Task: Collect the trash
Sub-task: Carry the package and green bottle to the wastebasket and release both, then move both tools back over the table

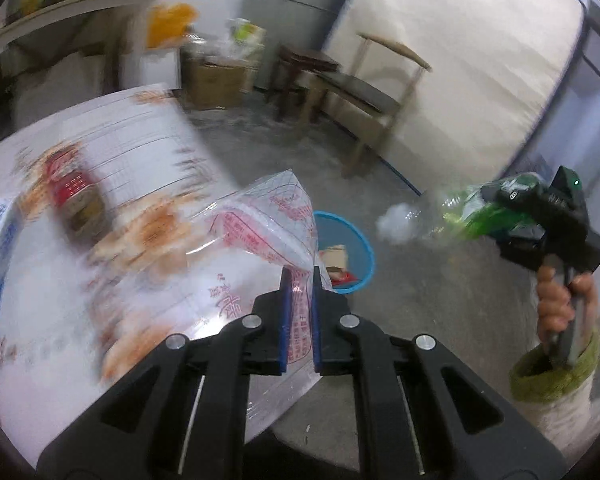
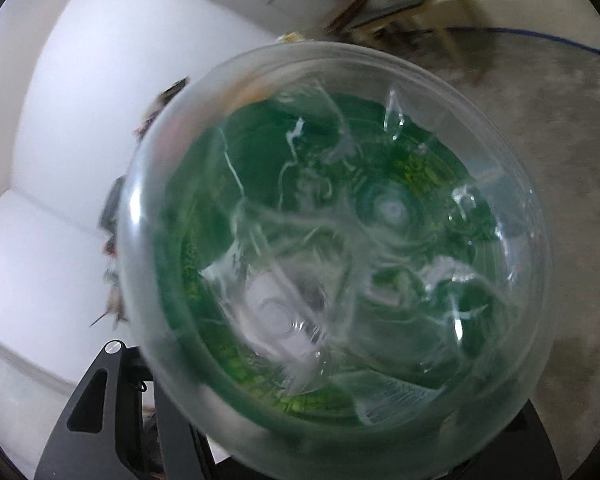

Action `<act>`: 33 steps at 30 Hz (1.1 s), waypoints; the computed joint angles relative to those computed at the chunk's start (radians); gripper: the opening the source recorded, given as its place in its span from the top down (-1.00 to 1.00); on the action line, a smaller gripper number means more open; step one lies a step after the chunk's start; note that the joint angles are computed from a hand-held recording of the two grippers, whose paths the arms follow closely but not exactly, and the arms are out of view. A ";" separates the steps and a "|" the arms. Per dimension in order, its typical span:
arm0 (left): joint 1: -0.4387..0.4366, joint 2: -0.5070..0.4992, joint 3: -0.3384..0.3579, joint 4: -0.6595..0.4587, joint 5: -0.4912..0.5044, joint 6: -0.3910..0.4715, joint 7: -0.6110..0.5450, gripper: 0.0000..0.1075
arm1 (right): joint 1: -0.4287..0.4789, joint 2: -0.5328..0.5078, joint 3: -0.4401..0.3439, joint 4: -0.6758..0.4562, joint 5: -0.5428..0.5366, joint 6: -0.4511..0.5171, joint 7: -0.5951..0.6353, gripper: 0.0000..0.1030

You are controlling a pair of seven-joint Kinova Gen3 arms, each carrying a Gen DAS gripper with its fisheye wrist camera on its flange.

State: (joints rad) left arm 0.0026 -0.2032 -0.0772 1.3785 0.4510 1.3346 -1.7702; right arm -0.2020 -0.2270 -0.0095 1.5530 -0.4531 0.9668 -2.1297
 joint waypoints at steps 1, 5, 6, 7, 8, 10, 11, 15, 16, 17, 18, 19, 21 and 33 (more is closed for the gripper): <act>0.029 0.046 0.023 -0.041 -0.017 -0.002 0.016 0.87 | 0.009 -0.001 0.002 0.008 0.012 0.005 -0.009 -0.12; 0.059 0.232 0.139 -0.193 -0.074 0.025 0.079 0.87 | 0.040 0.026 -0.031 0.044 0.102 0.008 -0.089 -0.12; 0.068 0.278 0.170 -0.225 -0.094 0.024 0.103 0.87 | 0.038 0.042 -0.039 0.049 0.129 0.002 -0.110 -0.12; 0.095 0.324 0.183 -0.268 -0.131 0.036 0.114 0.87 | 0.046 0.067 -0.049 0.053 0.142 -0.003 -0.121 -0.12; 0.132 0.371 0.177 -0.301 -0.155 0.033 0.139 0.87 | 0.044 0.081 -0.041 0.059 0.144 -0.009 -0.116 -0.12; 0.154 0.457 0.211 -0.392 -0.213 0.073 0.171 0.86 | 0.058 0.121 -0.009 0.054 0.129 -0.002 -0.090 -0.12; 0.175 0.501 0.214 -0.438 -0.240 0.085 0.189 0.85 | 0.062 0.159 0.004 0.035 0.120 -0.005 -0.079 -0.12; 0.246 0.669 0.191 -0.615 -0.281 0.103 0.235 0.27 | 0.137 0.292 -0.012 0.039 0.021 -0.088 0.006 -0.24; 0.254 0.701 0.197 -0.656 -0.296 0.125 0.248 0.06 | 0.157 0.337 -0.027 0.041 -0.009 -0.114 0.026 -0.44; 0.270 0.738 0.190 -0.702 -0.316 0.147 0.266 0.06 | 0.158 0.363 -0.023 0.051 -0.022 -0.125 0.033 -0.48; 0.279 0.761 0.182 -0.729 -0.326 0.162 0.283 0.06 | 0.143 0.392 -0.001 0.056 -0.020 -0.121 0.025 -0.48; 0.277 0.771 0.179 -0.738 -0.326 0.171 0.300 0.06 | 0.134 0.422 0.015 0.062 -0.012 -0.106 0.000 -0.48; 0.252 0.766 0.190 -0.722 -0.295 0.170 0.317 0.05 | 0.163 0.434 -0.008 0.107 -0.045 -0.125 -0.022 -0.48; 0.106 0.564 0.205 -0.519 -0.176 0.116 0.213 -0.06 | 0.185 0.340 -0.034 0.210 -0.084 -0.155 0.036 -0.48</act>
State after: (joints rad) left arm 0.1090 0.3612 0.1277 0.8592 0.2751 1.4506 -1.5575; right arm -0.0174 0.1130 -0.0433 1.7630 -0.5375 0.8122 -2.0937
